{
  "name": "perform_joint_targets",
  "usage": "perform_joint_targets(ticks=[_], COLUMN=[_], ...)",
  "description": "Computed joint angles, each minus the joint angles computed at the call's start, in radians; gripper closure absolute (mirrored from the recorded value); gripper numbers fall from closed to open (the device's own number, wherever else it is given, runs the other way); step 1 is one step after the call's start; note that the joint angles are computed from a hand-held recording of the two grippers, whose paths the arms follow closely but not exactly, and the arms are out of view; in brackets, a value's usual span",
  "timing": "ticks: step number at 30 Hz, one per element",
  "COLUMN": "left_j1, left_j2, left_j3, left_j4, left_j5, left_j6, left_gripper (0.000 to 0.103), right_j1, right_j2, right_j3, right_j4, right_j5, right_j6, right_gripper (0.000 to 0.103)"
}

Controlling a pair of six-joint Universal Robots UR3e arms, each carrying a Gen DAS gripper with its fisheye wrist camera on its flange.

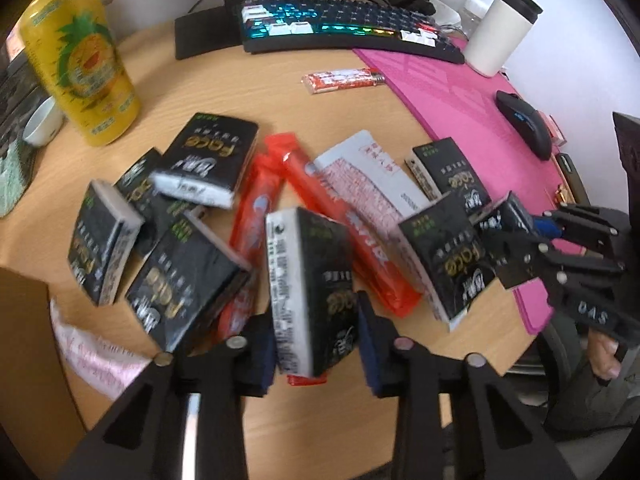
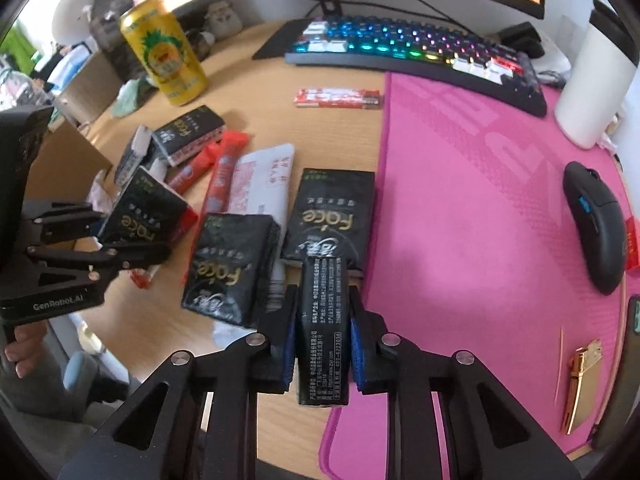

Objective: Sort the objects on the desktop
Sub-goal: 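Grasp a black Face pack with the right gripper while the left grasps another, then lift the held packs from the desk with both grippers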

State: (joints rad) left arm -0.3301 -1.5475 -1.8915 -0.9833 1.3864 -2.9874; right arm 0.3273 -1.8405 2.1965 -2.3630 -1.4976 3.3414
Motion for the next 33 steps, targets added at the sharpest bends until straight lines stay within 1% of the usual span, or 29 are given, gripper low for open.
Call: perform_joint_targets(ticks=[1,4,8,10,13,16,25,26,28,30,33], left_j1=[0.002,0.027,0.047,0.049,0.039,0.037,0.036,0.037,0.036,0.028,0.026], left_j2=[0.017,0.088,0.165,0.189,0.2,0.221,0.247,0.257,0.261,0.267,0.259], left_j3=[-0.012,-0.064,-0.13,-0.154,-0.166,-0.17,-0.16,-0.164,-0.165,-0.171,-0.172], left_j4=[-0.008,-0.037,-0.062,-0.063,-0.058,-0.062,-0.089,-0.092,-0.088,-0.076,-0.069], left_j5=[0.004,-0.009,-0.021,-0.025,-0.014,-0.013,-0.018,-0.02,-0.019,-0.009,-0.01], left_j6=[0.003,0.022,0.028,0.026,0.017,0.016,0.03,0.032,0.033,0.028,0.027], left_gripper=[0.081,0.081,0.081,0.081,0.081,0.08,0.08,0.08,0.075,0.064,0.063], right_j1=[0.007,0.038,0.048,0.057,0.106,0.105,0.126,0.131,0.138,0.14,0.136], right_j2=[-0.002,-0.012,-0.036,-0.045,-0.029,-0.052,-0.066,-0.063,-0.061,-0.063,-0.073], right_j3=[-0.003,-0.012,-0.005,-0.002,-0.031,-0.035,-0.049,-0.048,-0.047,-0.046,-0.037], right_j4=[0.004,0.023,0.037,0.043,0.051,0.064,0.094,0.095,0.095,0.1,0.1], right_j5=[-0.001,-0.023,-0.008,-0.009,-0.068,-0.059,-0.074,-0.077,-0.08,-0.077,-0.077], right_j6=[0.001,0.01,0.013,0.016,0.048,0.054,0.072,0.077,0.081,0.084,0.086], right_gripper=[0.082,0.082,0.082,0.08,0.078,0.071,0.07,0.07,0.07,0.07,0.07])
